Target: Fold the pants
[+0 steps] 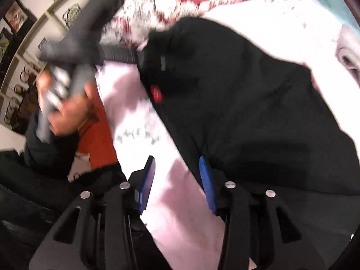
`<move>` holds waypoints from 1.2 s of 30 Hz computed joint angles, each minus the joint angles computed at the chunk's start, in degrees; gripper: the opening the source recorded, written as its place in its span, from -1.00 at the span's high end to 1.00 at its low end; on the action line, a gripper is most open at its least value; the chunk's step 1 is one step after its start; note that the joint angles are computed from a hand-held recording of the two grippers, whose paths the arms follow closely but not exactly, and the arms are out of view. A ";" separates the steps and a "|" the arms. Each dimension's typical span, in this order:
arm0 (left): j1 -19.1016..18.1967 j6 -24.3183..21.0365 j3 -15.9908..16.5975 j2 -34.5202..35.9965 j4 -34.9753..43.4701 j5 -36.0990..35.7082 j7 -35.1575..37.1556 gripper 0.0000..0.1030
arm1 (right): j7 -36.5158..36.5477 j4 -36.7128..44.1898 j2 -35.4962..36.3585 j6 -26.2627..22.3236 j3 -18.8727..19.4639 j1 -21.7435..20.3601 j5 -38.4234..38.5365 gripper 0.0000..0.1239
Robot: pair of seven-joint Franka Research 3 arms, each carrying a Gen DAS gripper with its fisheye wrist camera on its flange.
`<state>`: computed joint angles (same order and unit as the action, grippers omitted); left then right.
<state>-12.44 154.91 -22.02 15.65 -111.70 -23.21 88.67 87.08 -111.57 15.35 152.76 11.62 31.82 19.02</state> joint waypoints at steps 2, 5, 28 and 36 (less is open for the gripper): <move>-3.21 0.12 2.67 0.19 0.55 7.09 -6.15 0.00 | 6.61 0.99 0.30 1.66 -2.58 1.88 -4.56 0.61; -5.52 0.56 4.48 0.22 0.36 15.31 -11.85 0.00 | 14.15 6.43 4.91 -1.02 -4.92 3.60 -10.87 0.96; -2.14 4.84 1.29 -0.83 -3.09 14.88 -10.44 -0.05 | 52.92 4.54 -4.83 -31.61 -17.87 -21.18 -21.64 0.17; 0.32 4.09 -0.95 -0.31 -2.41 7.84 -4.30 -0.05 | 55.24 13.36 3.90 -37.88 -16.53 -23.39 -21.49 0.17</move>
<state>-12.12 158.99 -22.97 15.34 -114.11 -15.38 84.38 142.33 -98.20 19.25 114.88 -4.91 8.44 -2.46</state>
